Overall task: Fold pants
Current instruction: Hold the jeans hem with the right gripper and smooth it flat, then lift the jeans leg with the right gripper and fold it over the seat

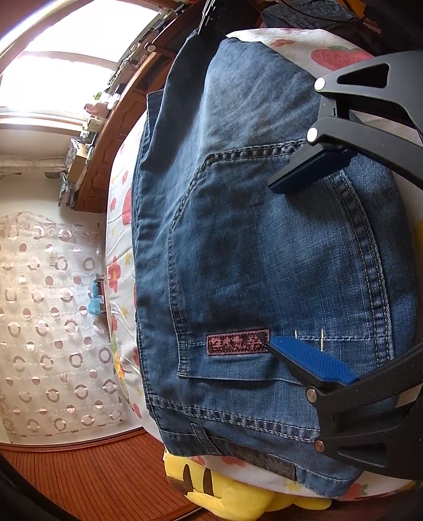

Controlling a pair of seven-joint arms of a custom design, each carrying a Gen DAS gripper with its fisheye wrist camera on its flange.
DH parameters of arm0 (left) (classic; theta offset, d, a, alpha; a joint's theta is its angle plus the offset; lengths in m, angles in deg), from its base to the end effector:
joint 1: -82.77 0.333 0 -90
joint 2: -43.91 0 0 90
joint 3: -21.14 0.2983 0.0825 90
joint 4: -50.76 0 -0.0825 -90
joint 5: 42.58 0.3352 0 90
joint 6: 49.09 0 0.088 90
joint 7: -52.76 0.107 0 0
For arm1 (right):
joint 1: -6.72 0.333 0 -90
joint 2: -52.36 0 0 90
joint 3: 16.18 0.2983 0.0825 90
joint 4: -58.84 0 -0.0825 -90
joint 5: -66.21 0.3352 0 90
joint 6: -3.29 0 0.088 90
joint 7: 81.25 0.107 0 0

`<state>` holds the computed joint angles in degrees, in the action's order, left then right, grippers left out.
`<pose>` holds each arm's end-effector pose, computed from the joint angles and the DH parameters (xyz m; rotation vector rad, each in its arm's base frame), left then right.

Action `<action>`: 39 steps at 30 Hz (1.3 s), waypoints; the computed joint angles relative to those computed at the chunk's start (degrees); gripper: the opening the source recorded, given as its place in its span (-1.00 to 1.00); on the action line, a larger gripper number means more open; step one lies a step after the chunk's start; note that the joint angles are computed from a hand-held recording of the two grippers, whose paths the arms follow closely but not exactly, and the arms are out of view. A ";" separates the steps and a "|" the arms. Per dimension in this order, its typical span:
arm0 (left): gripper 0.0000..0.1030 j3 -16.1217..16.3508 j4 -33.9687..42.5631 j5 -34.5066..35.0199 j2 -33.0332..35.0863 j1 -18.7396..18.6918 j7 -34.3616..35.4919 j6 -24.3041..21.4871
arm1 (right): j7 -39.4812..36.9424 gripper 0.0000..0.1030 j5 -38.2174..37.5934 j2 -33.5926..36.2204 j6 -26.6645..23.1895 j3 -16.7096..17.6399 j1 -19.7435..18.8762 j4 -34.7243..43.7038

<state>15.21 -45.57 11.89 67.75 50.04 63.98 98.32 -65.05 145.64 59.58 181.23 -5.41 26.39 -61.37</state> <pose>0.5056 -0.4100 0.4163 -1.7959 1.7586 -0.7709 0.5022 0.1958 0.4249 -1.9107 1.2157 -0.4460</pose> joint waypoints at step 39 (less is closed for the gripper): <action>0.74 -4.89 -14.42 10.36 -14.39 6.76 -16.86 -2.80 | 2.37 -0.91 -18.82 15.46 -21.70 3.10 4.73 32.10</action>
<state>10.32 -59.99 22.24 53.35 56.81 47.12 95.52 -62.68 126.83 75.05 159.54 -2.31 31.11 -29.27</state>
